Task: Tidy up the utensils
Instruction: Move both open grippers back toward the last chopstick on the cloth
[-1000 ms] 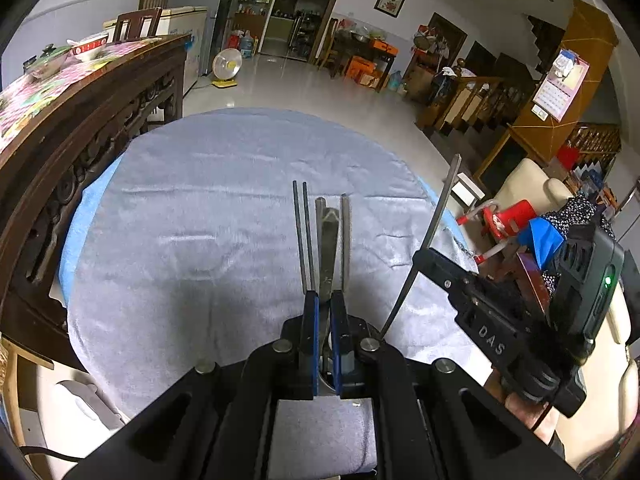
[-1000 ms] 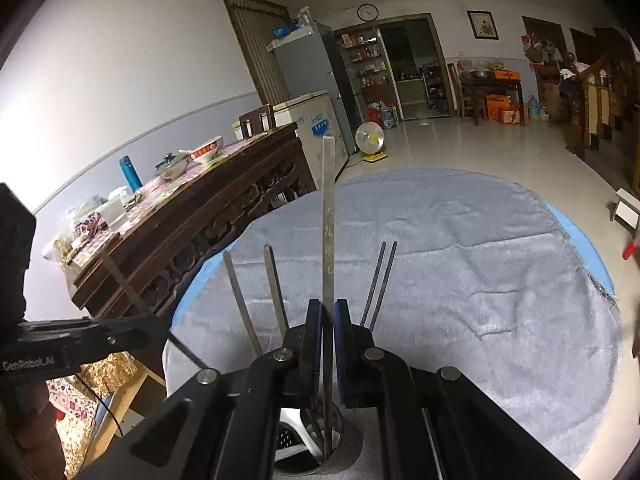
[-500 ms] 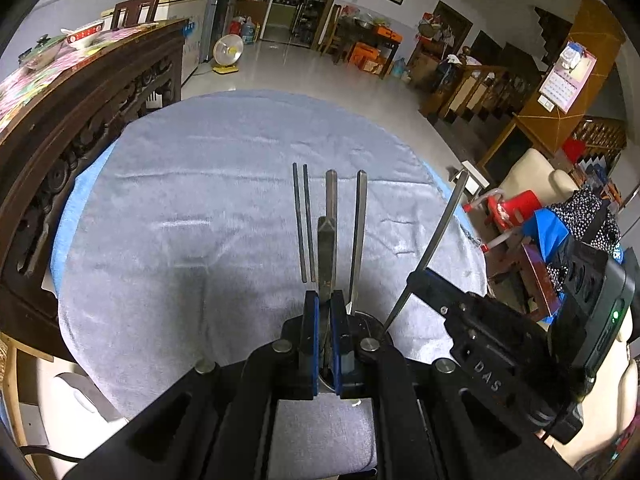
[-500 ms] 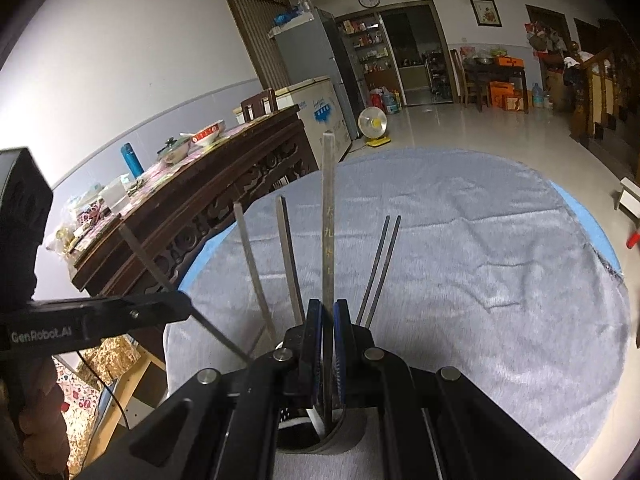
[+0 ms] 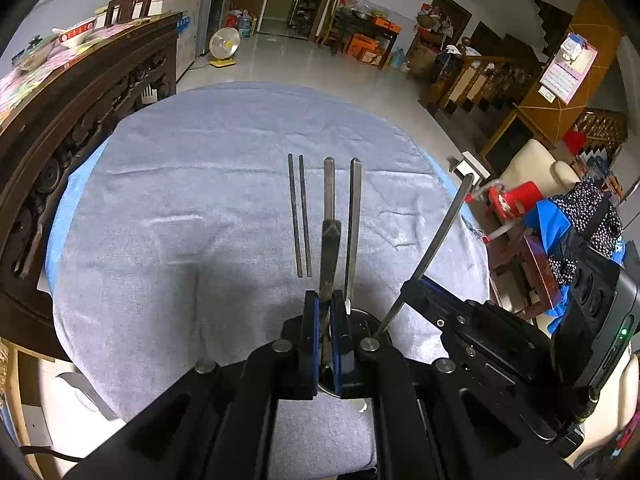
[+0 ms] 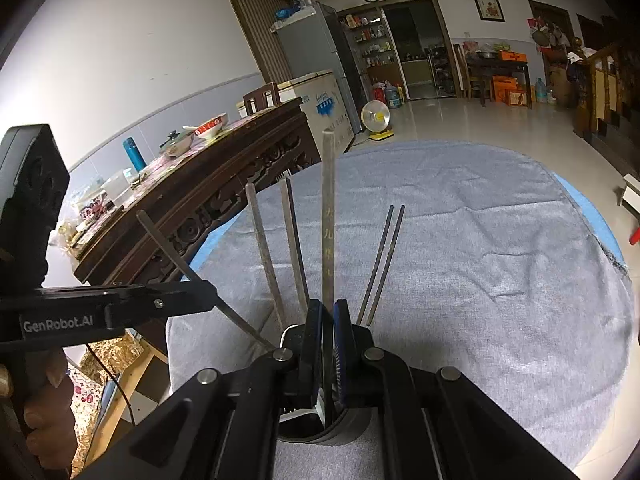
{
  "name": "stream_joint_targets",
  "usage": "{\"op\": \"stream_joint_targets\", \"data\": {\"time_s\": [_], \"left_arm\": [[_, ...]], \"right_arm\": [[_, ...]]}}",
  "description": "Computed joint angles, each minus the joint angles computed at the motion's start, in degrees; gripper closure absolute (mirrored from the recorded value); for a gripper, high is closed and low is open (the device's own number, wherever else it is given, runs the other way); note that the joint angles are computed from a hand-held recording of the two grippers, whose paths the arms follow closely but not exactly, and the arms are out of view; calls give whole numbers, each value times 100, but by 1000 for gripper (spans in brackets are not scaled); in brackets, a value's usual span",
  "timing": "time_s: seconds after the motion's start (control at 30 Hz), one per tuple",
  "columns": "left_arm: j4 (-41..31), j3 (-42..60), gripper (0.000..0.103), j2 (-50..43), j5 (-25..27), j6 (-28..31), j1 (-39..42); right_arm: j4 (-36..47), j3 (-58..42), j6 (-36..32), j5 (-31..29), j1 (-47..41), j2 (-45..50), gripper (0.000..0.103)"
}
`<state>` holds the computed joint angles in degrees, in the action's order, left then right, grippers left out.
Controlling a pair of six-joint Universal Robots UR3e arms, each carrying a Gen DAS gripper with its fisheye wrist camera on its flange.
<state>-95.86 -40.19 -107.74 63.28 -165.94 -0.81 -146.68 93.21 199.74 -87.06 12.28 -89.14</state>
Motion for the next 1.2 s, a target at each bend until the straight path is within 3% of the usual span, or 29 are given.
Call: {"op": "stream_joint_targets", "data": {"time_s": [0.07,0.13,0.2,0.37,0.4,0.47,0.5,0.53,0.57,0.7,0.87,1.03,1.2], "left_arm": [[-129,135,93,-65,-91,10,43],[-209,146,71,-59,-252,-7,124],[-132,73,60,17,-283,-51,185],[-309,193,56,132,-553,-2,423],[-321,191,55,193,-648,17,510],[-338,221,50,284,-827,43,680],[-305,201,47,349,-929,32,791],[-281,211,46,390,-1027,16,902],[-285,257,46,409,-1118,-7,995],[-223,487,39,372,-1434,-142,1400],[-42,991,35,-177,-1143,-474,1618],[-602,2299,35,-1573,-88,-734,1377],[-649,2651,35,-2585,927,-828,908]], "right_arm": [[57,-27,-8,-5,-1,3,95],[36,6,19,6,-10,-35,95],[38,21,72,-37,1,-72,95],[38,164,165,44,-138,-291,92],[15,203,188,59,-182,-354,89],[-67,355,266,122,-319,-550,67],[-126,472,314,161,-419,-681,61],[-138,539,335,172,-498,-770,47],[-144,598,344,167,-570,-851,41],[-22,844,373,404,-984,-1122,41],[430,1235,229,1367,-1926,-1336,41],[1339,1240,-179,1910,-2623,-1008,41],[1963,904,-501,2039,-2923,-373,41]]}}
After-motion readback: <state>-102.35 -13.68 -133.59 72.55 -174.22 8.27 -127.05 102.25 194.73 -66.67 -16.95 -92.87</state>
